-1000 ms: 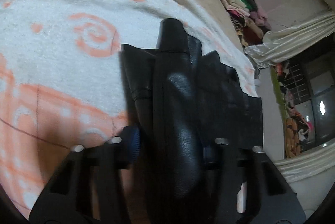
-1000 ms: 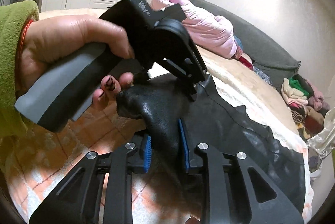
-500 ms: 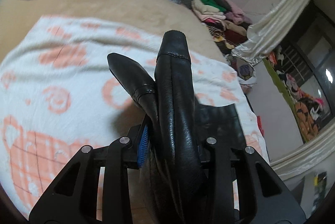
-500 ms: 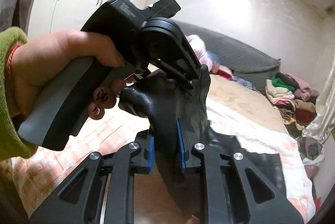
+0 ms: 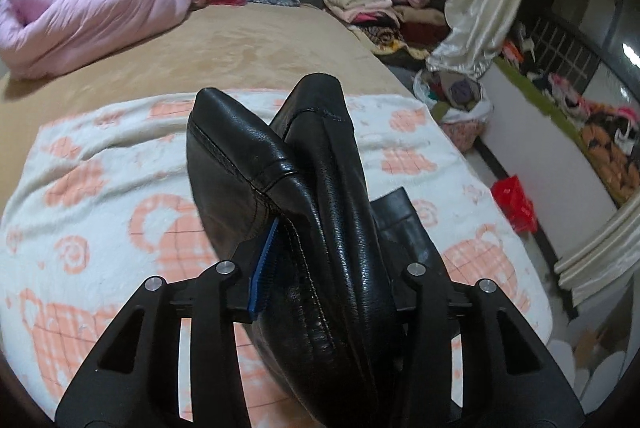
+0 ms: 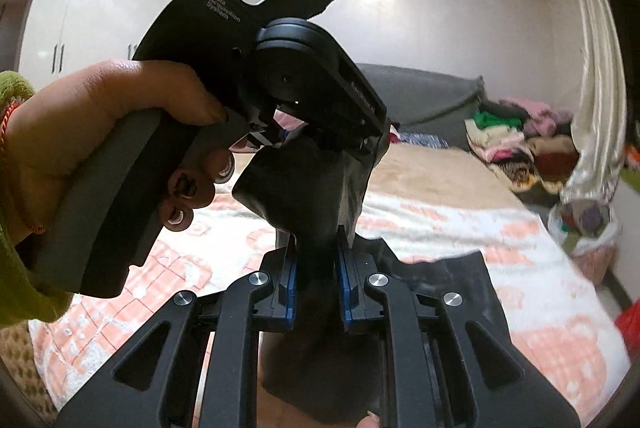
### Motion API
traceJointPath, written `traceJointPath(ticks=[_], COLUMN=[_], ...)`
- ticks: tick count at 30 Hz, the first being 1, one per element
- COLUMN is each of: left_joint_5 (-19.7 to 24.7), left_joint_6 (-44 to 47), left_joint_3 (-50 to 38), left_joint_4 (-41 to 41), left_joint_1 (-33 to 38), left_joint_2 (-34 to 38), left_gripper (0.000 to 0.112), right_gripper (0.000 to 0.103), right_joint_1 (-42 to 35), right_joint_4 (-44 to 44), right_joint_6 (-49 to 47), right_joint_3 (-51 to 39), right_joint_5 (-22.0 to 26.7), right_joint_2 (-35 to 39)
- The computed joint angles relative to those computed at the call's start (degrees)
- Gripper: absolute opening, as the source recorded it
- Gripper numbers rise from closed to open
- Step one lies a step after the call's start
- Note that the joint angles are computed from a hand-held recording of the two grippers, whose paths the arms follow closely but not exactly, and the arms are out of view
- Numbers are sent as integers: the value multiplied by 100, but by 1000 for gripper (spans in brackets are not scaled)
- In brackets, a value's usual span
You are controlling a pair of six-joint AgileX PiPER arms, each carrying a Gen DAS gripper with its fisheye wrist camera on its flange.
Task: Fold large clothes
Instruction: 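Fold the held jacket end over onto the strip with the right tool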
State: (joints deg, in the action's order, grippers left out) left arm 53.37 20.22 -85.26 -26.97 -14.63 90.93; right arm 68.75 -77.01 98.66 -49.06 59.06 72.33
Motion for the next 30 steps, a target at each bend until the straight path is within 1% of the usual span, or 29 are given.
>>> traceJointPath(ticks=[2, 5, 8, 9, 10, 12, 13, 14, 15, 18, 21, 22, 24, 25, 26, 27, 29, 30], left_joint_5=[-136, -240, -302, -343, -379, -407, -408, -408, -313, -261, -220, -217, -226, -231, -221, -241, -313, -403], left_joint_6=[-193, -568, -934, -1050, -1180, -1339, -1435, -1504, -1564, -1725, -1852, -1867, -1888, -1876, -1841, -1750, -1679, -1577], left_joint_3=[38, -55, -139, -149, -168, -204, -211, -245, -322, -437, -554, -580, -601, -608, -618, -594, -515, -407], left_joint_4=[243, 642, 1058, 1184, 1330, 1470, 1560, 1630, 1756, 1804, 1915, 1906, 1835, 1743, 1636, 1463, 1275, 1126], left_joint_1=[-281, -703, -1096, -1204, -1327, -1503, -1597, -1670, -1741, -1905, -2065, -2105, -2148, -2145, -2126, -2077, -2015, -1944], left_joint_2=[10, 124, 272, 320, 383, 486, 504, 545, 602, 732, 902, 965, 1046, 1092, 1127, 1142, 1112, 1016], left_gripper=[34, 34, 36, 36, 36, 37, 38, 38, 40, 43, 45, 46, 48, 49, 50, 50, 51, 52], right_gripper=[14, 14, 14, 14, 14, 14, 14, 14, 14, 14, 14, 14, 14, 14, 14, 14, 14, 14], right_joint_1=[-129, -151, -398, -312, -407, -365, -573, -636, -790, -1108, -1685, -1671, -1738, -1882, -2043, -2312, -2642, -2881], right_joint_4=[14, 54, 51, 83, 130, 163, 165, 160, 162, 224, 370, 424, 594, 716, 795, 885, 1083, 1325], right_joint_6=[185, 462, 957, 1116, 1150, 1376, 1392, 1475, 1535, 1768, 1866, 1870, 1849, 1812, 1837, 1888, 2033, 1861], right_joint_3=[252, 544, 987, 1019, 1078, 1239, 1327, 1405, 1506, 1788, 2031, 2057, 2128, 2180, 2256, 2372, 2559, 2624], right_joint_5=[-111, -150, -541, -504, -612, -616, -834, -919, -1114, -1534, -2184, -2172, -2236, -2408, -2617, -2947, -3376, -3599], right_joint_2=[-222, -489, -921, -956, -1061, -1228, -1349, -1432, -1563, -1909, -2181, -2228, -2304, -2368, -2441, -2531, -2658, -2710])
